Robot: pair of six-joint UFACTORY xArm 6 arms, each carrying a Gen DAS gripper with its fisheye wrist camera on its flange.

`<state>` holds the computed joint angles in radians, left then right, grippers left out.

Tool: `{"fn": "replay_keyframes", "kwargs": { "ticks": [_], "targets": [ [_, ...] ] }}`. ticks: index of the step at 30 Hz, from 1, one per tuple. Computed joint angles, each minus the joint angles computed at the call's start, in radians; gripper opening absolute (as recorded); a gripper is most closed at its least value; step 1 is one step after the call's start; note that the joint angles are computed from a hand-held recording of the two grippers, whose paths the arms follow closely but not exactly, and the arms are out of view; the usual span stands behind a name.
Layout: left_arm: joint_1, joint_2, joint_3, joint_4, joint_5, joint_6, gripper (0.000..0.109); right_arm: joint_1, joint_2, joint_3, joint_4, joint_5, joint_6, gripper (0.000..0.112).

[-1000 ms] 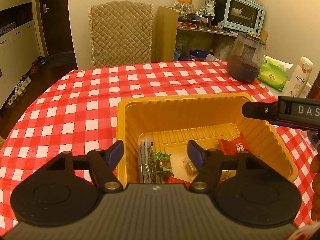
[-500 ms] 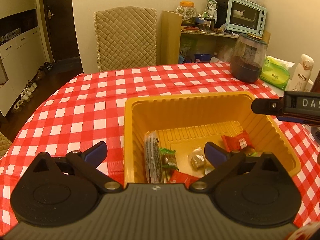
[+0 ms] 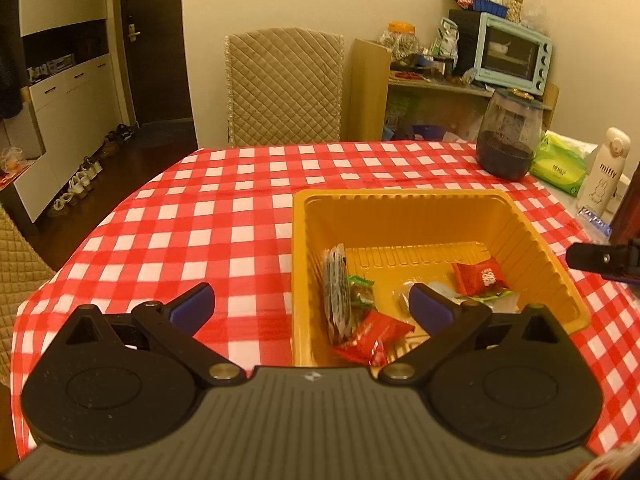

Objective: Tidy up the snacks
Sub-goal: 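Lift both open tools away from the tray toward the red candies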

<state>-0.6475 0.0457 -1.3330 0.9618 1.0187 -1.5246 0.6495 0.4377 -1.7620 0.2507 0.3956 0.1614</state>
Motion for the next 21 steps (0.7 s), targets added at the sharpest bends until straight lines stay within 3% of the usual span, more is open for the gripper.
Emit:
{"fn": "replay_keyframes", "kwargs": {
  "ticks": [11, 21],
  "targets": [
    [-0.15, -0.101, 0.089, -0.007, 0.098, -0.127, 0.102, 0.018, -0.263, 0.362, 0.026, -0.115, -0.037, 0.075],
    [-0.262, -0.116, 0.121, -0.061, 0.182, -0.187, 0.102, 0.078, -0.438, 0.636, -0.024, -0.144, -0.028, 0.074]
  ]
}}
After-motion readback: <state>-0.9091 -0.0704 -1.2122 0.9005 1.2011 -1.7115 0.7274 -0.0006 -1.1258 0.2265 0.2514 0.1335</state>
